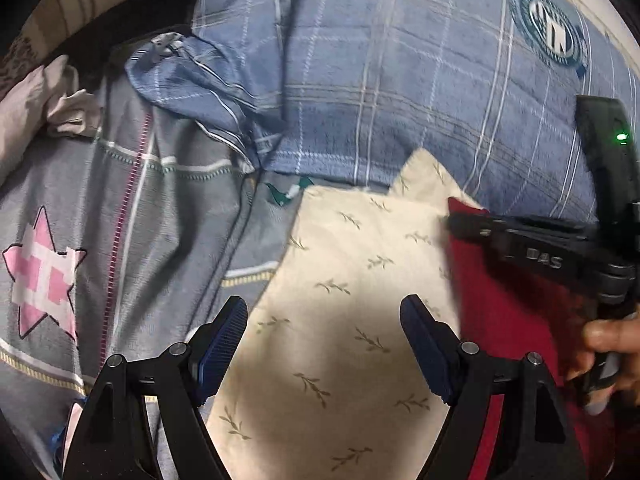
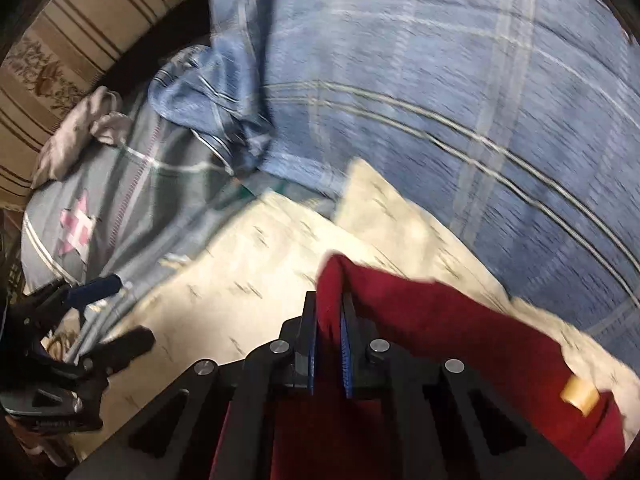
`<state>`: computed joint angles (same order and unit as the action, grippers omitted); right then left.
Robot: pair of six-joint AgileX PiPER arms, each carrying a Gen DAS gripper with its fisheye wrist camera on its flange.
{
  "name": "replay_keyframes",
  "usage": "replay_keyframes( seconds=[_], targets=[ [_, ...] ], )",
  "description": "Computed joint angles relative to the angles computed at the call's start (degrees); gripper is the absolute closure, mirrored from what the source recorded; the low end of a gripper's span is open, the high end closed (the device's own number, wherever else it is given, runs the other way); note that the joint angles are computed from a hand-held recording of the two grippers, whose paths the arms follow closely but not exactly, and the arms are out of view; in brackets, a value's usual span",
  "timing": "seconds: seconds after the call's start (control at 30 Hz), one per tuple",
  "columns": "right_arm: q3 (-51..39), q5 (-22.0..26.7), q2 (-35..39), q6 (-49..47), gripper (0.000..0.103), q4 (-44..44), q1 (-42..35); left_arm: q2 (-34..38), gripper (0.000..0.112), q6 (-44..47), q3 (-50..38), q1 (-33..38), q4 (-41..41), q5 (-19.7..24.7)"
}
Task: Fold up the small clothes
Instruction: 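Lift the held side with the right tool and fold it over the body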
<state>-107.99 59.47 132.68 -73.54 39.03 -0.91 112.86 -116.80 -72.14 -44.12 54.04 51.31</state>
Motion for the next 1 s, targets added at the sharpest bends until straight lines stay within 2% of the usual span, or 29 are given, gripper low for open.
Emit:
replay_keyframes(
  seconds=[0.07, 0.17, 0.27, 0.3, 0.33, 0.4, 0.5, 0.57, 0.6, 0.63, 0.7, 0.73, 0.8, 0.9, 1.0],
  targets=[
    [-1.7, 1.4, 1.6, 1.7, 0.095, 2.3, 1.2, -0.5, 0.034, -2.4, 1.2, -0.3, 1.1, 0.1],
    [-1.1, -2.6, 2.9, 4.3, 0.094, 0.9, 3.3, -0.7, 0.034, -3.0, 1.8, -0.3, 2.0, -2.1],
    [0.5, -2.2, 1.4, 5.7, 0.071, 0.6, 1.7, 0.0, 0.034, -2.3, 0.6, -1.3, 4.0, -2.4],
    [2.9, -2.3, -0.6, 4.5, 0.057, 1.2, 0.2, 0.4, 0.034, -1.9, 0.0, -1.8, 4.9, -3.2],
    [6.8, -2.8, -3.5, 1.3, 0.047, 3.2, -1.9, 0.6, 0.034, -1.1, -0.4, -2.0, 5.2, -4.0],
    [17.1, -7.3, -10.5, -8.0, 0.038, 7.9, -7.0, 1.7, 0.034, 1.5, -1.7, -2.3, 4.6, -5.0],
    [23.6, -11.7, -14.7, -13.9, 0.038, 7.8, -14.0, 4.9, 0.033, 8.6, -5.8, -1.7, 0.1, -5.1],
    [23.1, -15.7, -13.1, -11.7, 0.038, 3.0, -16.9, 8.5, 0.031, 17.0, -10.6, -0.1, -7.1, -3.1],
    [21.8, -18.0, -11.1, -9.4, 0.040, -0.6, -18.1, 9.1, 0.031, 18.2, -10.9, 0.5, -8.3, -3.6],
    [20.1, -18.1, -9.2, -8.1, 0.040, -1.9, -19.5, 8.9, 0.030, 17.3, -10.4, 0.5, -7.7, -3.8],
    [16.3, -13.2, -7.4, -5.8, 0.040, -0.6, -23.3, 8.5, 0.030, 17.2, -10.3, 0.2, -7.4, -3.0],
    [15.2, -12.7, -7.5, -3.4, 0.040, -2.0, -24.7, 7.7, 0.030, 16.0, -9.2, 0.0, -6.5, -3.2],
    [13.9, -11.0, -8.2, -4.9, 0.038, 1.1, -27.8, 5.8, 0.031, 11.0, -6.6, -0.5, -3.6, -4.3],
    [11.6, -12.6, -8.2, -2.5, 0.037, 2.7, -30.5, 5.4, 0.031, 6.7, -6.4, -1.5, -0.2, -4.5],
    [3.9, -12.9, -3.6, 4.1, 0.041, -1.7, -30.6, 6.0, 0.031, 6.1, -7.3, -2.2, 1.4, -4.7]
  ],
)
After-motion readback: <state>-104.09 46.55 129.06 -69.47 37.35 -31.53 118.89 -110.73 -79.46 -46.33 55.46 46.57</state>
